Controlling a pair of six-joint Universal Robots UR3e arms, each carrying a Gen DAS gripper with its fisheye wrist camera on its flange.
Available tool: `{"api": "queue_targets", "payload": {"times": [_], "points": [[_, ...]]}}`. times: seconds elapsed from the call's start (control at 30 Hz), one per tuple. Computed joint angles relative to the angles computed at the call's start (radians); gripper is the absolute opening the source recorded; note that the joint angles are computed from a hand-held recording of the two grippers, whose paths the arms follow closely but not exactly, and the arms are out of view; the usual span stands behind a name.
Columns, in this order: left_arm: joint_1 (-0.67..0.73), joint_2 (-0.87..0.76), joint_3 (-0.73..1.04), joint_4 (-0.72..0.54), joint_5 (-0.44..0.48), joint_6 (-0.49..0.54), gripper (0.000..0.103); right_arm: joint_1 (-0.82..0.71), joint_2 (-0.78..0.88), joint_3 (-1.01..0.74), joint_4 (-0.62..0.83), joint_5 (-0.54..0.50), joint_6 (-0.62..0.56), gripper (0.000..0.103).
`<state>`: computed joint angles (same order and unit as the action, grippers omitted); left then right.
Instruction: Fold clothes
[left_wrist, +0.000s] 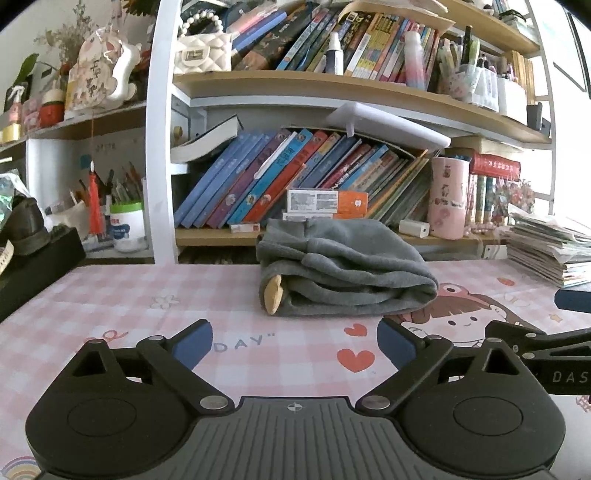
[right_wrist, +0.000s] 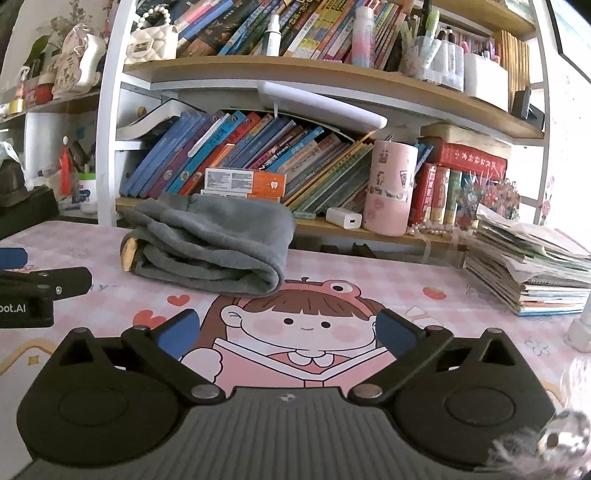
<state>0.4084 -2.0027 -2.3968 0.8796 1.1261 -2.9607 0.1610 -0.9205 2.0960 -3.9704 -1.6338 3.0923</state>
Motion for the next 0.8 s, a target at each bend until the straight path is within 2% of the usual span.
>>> {"api": "queue_targets", "payload": {"times": [0.17, 0.3, 0.8], "points": [[0.006, 0.025, -0.027, -0.019, -0.023, 0.018, 0.103, 0.000, 0.002, 0.001, -0.007, -0.005, 0.011, 0.103], [-0.007, 0.023, -0.024, -0.019, -0.005, 0.023, 0.103, 0.000, 0.005, 0.000, -0.009, -0.006, 0.011, 0.103], [0.001, 0.002, -0.013, 0.018, 0.003, -0.043, 0.103, -0.012, -0.002, 0.011, -0.004, 0.019, 0.028, 0.103]]}}
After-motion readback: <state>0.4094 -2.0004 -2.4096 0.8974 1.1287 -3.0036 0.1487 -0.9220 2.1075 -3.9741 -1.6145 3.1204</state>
